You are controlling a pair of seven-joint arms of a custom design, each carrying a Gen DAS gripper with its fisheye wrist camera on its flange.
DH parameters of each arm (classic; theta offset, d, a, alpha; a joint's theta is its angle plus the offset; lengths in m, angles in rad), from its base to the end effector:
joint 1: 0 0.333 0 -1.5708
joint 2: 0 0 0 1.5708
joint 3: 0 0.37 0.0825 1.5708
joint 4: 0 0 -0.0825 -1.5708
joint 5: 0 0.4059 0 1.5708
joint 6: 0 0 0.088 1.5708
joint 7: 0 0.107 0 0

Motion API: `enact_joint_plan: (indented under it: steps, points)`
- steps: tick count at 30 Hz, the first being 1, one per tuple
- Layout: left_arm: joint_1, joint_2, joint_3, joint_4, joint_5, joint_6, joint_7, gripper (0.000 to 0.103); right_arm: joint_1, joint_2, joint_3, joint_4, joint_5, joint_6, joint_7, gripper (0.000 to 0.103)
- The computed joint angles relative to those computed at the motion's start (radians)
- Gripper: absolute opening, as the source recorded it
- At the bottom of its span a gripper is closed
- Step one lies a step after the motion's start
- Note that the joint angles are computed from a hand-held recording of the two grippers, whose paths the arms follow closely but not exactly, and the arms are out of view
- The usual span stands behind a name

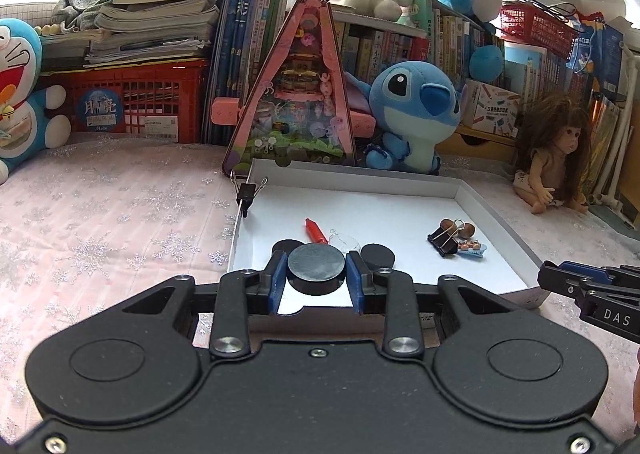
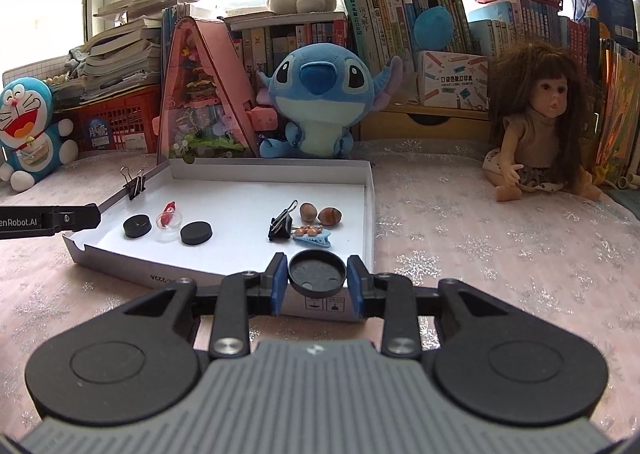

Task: Organize rigid objects
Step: 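Carry the puck in the left tool into the tray while the right tool carries the lid there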

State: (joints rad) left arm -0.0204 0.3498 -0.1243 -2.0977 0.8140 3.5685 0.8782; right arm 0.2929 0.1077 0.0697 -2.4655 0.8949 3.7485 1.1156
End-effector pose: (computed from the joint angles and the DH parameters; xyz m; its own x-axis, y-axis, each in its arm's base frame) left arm 0.6139 -0.1730 0.4062 -0.4194 -0.8969 0.1402 -0.5109 0.1056 -0.8531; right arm 0.5050 0.0795 0.4068 -0.2016 -0.9782 -0.0507 -0.4848 0.1446 -0.8626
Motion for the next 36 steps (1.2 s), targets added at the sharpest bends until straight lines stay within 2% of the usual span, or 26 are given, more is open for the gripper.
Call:
enact_joint_plan:
  steps: [12,21,36]
  points:
    - [-0.008,0.051,-0.012,0.067,-0.009,-0.056,-0.002,0.03,-0.004,0.053,-0.013,0.077,0.036,-0.022,-0.056,0.037]
    - [-0.031,0.078,-0.006,0.099,-0.037,-0.092,0.016,0.03,0.003,0.113,-0.03,0.18,0.145,-0.074,-0.157,0.037]
    - [-0.037,0.11,-0.018,0.135,-0.056,-0.138,0.04,0.03,0.001,0.141,-0.041,0.237,0.225,-0.128,-0.22,0.037]
